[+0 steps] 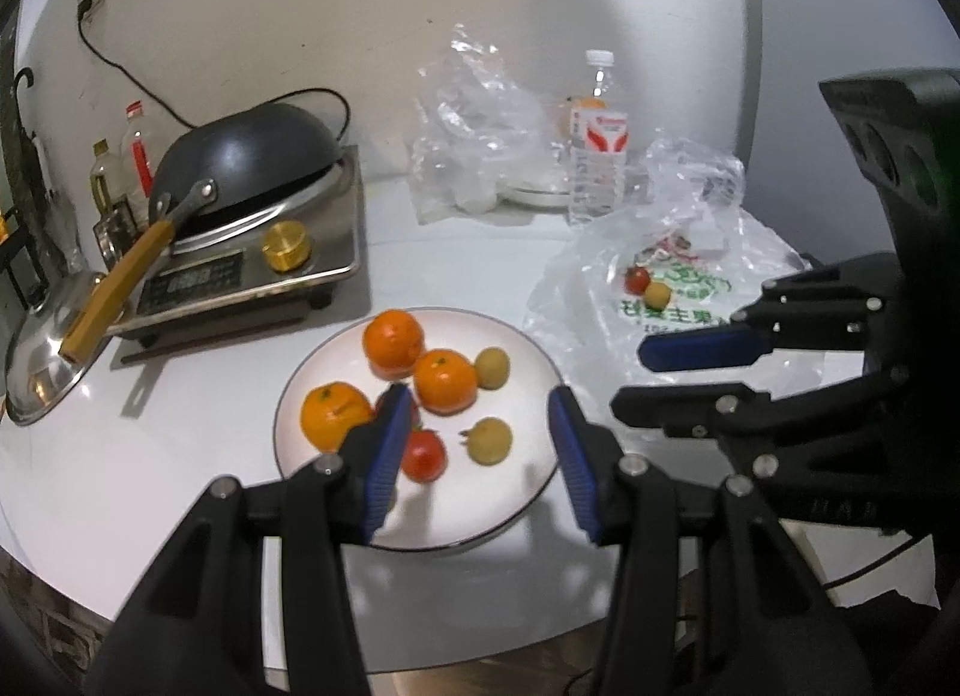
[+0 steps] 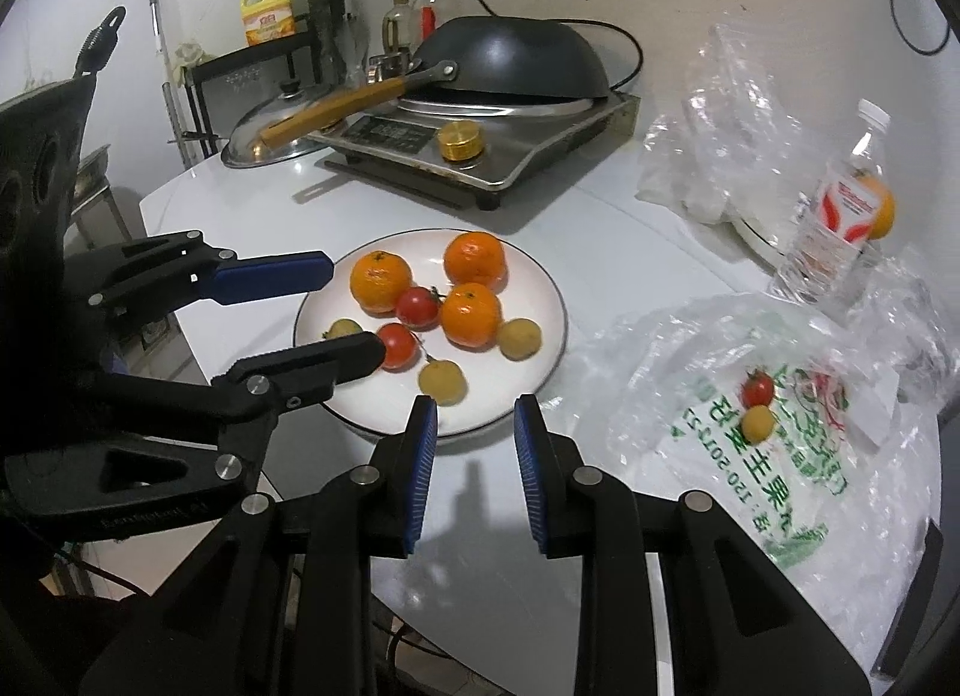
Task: Organize fruits
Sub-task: 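Move both open tools back over the plastic bag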
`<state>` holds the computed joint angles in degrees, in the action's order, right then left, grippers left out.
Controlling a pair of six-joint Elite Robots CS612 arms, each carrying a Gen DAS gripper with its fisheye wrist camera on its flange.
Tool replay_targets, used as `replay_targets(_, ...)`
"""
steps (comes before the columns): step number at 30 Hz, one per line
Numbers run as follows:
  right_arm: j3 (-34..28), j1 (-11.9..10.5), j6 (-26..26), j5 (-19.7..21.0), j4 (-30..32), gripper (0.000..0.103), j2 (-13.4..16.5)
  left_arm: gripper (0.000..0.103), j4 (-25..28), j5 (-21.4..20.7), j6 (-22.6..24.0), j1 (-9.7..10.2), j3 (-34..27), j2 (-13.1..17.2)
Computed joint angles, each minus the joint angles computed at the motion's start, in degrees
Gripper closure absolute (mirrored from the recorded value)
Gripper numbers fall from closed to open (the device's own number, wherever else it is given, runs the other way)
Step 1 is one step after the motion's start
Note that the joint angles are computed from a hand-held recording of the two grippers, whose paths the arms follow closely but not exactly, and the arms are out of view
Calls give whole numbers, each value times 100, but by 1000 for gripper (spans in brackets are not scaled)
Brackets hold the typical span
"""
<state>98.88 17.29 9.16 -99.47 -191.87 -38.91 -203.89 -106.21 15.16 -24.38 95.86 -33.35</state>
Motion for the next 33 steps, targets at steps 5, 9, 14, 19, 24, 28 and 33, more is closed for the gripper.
replay_targets(5, 207, -50, 66, -16, -187, 75, -73, 54, -33, 72, 46, -94, 67, -42)
replay_targets(9, 355, -102, 123, -21, -335, 75, -115, 54, -33, 138, 96, -187, 120, -78)
replay_targets(14, 566, -184, 191, -27, -516, 75, -173, 54, 36, 184, 92, -286, 136, -104)
replay_targets(19, 716, -278, 251, -25, -640, 75, -207, 54, 191, 209, 85, -358, 106, -118)
replay_targets(24, 845, -392, 321, -7, -782, 75, -227, 54, 290, 283, 158, -446, 56, -111)
replay_targets(28, 930, -500, 357, 34, -874, 75, -226, 54, 363, 311, 202, -512, 6, -97)
replay_targets(33, 1004, -609, 391, 83, -937, 75, -219, 54, 504, 316, 201, -581, -86, -65)
